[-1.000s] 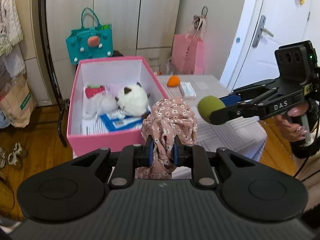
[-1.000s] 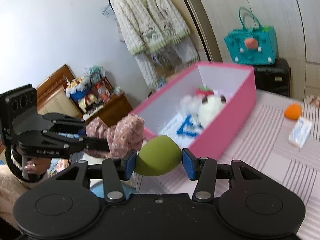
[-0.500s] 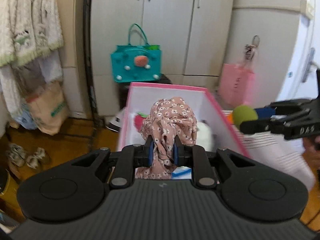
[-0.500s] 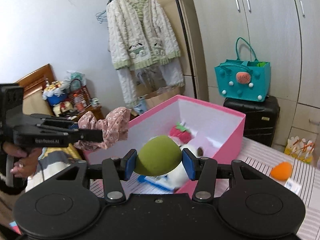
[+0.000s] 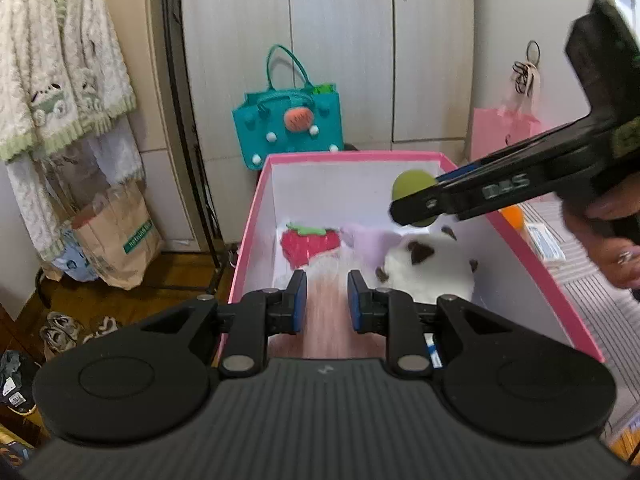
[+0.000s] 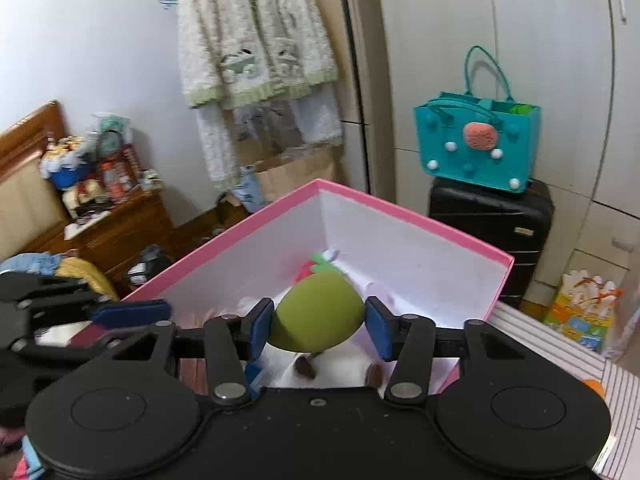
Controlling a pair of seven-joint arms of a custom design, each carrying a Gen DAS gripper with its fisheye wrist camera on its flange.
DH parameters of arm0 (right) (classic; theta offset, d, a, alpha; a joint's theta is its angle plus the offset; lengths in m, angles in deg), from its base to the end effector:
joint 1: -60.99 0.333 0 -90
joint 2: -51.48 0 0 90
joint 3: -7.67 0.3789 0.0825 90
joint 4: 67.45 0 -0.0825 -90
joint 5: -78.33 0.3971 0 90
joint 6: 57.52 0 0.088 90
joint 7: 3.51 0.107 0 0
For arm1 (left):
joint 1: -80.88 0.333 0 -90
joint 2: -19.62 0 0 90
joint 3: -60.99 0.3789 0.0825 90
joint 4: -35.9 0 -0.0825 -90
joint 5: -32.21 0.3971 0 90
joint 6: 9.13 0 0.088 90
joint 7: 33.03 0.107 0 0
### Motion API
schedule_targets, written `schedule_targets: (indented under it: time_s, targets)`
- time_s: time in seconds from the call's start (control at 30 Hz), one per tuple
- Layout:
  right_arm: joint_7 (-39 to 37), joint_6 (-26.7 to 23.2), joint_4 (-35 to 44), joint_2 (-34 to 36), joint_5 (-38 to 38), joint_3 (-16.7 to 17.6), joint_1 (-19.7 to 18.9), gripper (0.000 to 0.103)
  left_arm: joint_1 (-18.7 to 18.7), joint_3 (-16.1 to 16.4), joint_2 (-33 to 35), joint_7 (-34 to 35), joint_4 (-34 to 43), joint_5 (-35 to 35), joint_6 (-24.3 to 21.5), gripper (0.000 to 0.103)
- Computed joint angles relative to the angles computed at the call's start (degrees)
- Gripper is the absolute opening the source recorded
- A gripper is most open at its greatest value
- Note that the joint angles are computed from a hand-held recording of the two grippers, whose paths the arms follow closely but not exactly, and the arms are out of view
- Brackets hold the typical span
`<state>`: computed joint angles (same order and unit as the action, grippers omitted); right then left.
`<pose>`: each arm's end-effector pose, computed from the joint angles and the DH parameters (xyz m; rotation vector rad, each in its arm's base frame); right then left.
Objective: Organize soft objects
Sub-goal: 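Lower both held items into the box and open both grippers, then raise both open grippers and move them toward the orange sponge and wipes pack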
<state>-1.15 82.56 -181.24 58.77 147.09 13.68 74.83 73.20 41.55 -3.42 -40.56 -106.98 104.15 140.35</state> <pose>0.5940 0.2128 0.4926 -2.1183 0.5950 -0.1187 0.3766 -0.2300 0.5123 -1.7205 1.3766 -0.7519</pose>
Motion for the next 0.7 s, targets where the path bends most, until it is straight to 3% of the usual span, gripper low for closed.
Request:
schedule_targets:
  time_s: [0.13,0.2,0.33,0.7]
  targets:
    - [7.01,-7.33,3.85,2.95,-1.65,-0.50,-1.41,0.060,-0.31,-0.80,-0.22,-1.30,0.65,1.05,-1.48,0.023]
    - [8.10,-8.39,4.44,3.41,-0.82,-0.37,-2.13,0.063,-0.57,-0.16,-0.88,-1.75,0.27,0.91,-0.34,0.030]
    - [8.39,-9.10,3.34,2.42,1.31,-0.40,-3.14,0.064,-0.86,-1.08,-3.18,-2.51,-0.89,-0.04,-0.99,0.032]
    - [-2.76,-9.74,-8.97,-9.60,6.40,-4.46,-4.34,0.064,-3.63,-3.34,-8.85,1.99,-2.68,-5.50,-1.61,0.041]
